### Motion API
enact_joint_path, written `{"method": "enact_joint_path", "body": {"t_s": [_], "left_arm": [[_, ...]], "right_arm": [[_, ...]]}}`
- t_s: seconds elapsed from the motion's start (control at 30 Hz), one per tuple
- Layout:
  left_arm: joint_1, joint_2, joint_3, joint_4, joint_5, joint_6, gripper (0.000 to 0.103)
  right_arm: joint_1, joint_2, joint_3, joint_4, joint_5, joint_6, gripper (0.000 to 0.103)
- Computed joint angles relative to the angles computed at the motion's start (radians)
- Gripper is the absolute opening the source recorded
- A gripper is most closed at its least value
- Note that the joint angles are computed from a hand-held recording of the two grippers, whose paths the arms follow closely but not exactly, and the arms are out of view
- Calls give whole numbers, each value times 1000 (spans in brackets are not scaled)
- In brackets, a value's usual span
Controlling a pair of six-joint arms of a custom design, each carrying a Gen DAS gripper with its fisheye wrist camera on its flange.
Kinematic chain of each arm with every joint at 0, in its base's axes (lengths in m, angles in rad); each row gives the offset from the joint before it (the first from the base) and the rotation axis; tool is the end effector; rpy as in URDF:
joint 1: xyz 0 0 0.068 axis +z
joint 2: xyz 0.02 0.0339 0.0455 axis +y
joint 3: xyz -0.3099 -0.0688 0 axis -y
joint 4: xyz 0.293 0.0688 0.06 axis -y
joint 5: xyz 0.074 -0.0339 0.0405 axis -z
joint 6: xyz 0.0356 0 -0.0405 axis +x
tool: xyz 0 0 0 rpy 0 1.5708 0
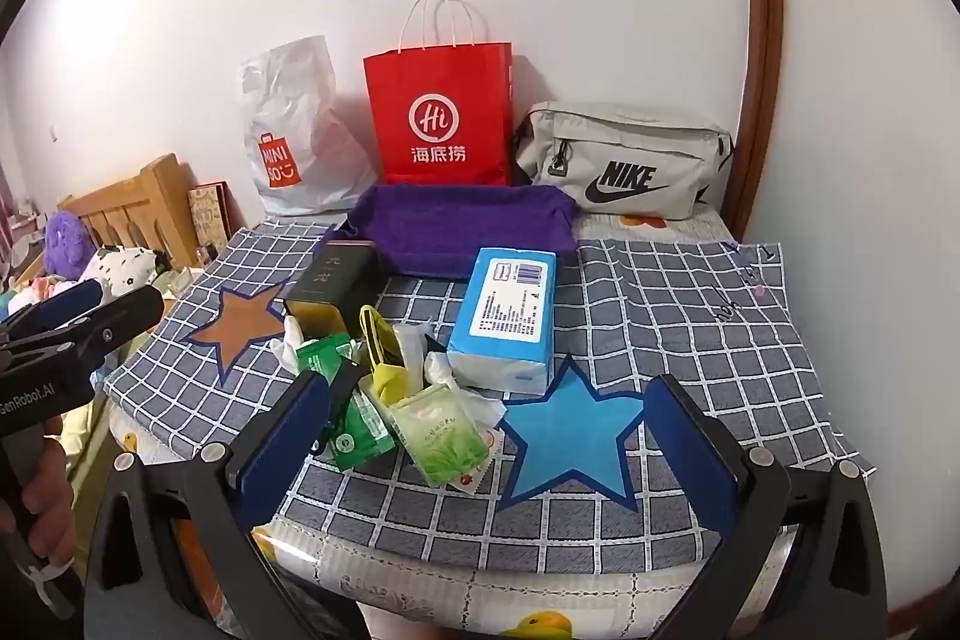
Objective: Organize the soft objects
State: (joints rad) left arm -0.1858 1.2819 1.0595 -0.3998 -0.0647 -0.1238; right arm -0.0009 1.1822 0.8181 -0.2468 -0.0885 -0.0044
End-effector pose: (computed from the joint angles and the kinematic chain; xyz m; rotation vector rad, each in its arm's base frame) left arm 0.3147 -0.0568 0.3406 0.0316 2.1932 -0.1035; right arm 0.2874 0.0029 0.2892 -0.0541 2.1798 0.0935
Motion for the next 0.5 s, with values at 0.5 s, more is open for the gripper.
{"method": "enact_joint_path", "body": {"t_s": [0.5], "left_arm": [[-2, -6, -4, 0, 0, -2, 103]], "right_arm": [[-2, -1, 1, 0, -7, -1, 103]]}}
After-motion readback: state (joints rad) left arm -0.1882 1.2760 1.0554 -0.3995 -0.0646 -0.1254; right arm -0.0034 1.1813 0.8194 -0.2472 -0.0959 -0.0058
